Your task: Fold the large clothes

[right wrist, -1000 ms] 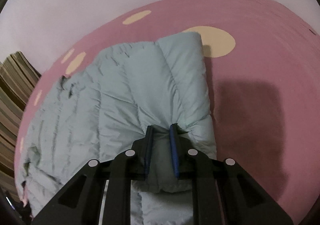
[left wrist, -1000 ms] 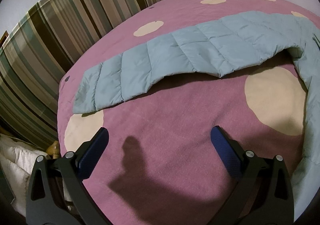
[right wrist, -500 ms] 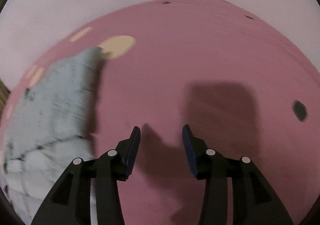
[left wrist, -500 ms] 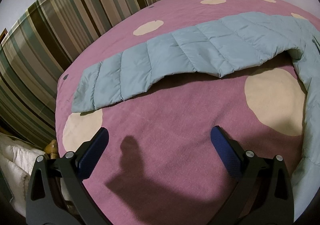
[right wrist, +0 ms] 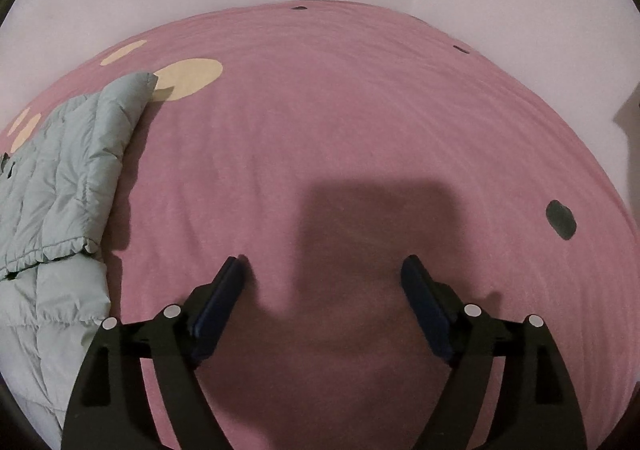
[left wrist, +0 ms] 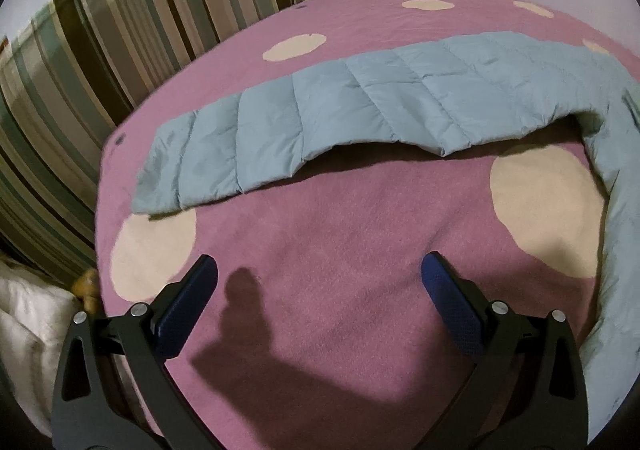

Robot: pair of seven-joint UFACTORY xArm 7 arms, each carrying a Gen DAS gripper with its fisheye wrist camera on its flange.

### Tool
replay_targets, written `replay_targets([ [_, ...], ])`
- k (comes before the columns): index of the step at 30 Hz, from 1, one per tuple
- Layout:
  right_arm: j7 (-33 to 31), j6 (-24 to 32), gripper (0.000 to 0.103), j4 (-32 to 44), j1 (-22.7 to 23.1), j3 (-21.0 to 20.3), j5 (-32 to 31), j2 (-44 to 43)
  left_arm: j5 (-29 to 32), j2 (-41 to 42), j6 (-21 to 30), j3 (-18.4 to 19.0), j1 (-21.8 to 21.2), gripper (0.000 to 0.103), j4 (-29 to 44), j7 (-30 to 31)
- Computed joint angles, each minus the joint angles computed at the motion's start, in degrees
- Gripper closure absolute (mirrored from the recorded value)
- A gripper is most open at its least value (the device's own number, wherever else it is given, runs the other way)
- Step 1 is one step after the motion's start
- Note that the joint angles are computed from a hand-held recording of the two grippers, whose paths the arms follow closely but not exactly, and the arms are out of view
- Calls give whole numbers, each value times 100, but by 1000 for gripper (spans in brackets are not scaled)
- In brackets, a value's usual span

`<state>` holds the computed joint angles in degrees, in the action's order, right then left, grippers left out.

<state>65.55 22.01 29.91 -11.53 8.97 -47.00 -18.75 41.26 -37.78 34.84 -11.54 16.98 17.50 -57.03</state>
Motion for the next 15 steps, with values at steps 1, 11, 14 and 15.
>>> replay_targets([
  [1,20,40,22,8,-2,24,-18,-7,-67,-32,-92,131,-27,2,-41,68],
  [11,110,54,19,-31,2,28,-89,-35,-667,-1127,-601,607,666,2,-601,1055],
  [14,133,84,18,-47,15,33,-107,-57,-939,-1138,-827,1135,920,4,-604,1617],
  [15,140,81,18,-43,13,34,-117,-52,-1125,-1085,-938,1450,954,10,-583,1835],
])
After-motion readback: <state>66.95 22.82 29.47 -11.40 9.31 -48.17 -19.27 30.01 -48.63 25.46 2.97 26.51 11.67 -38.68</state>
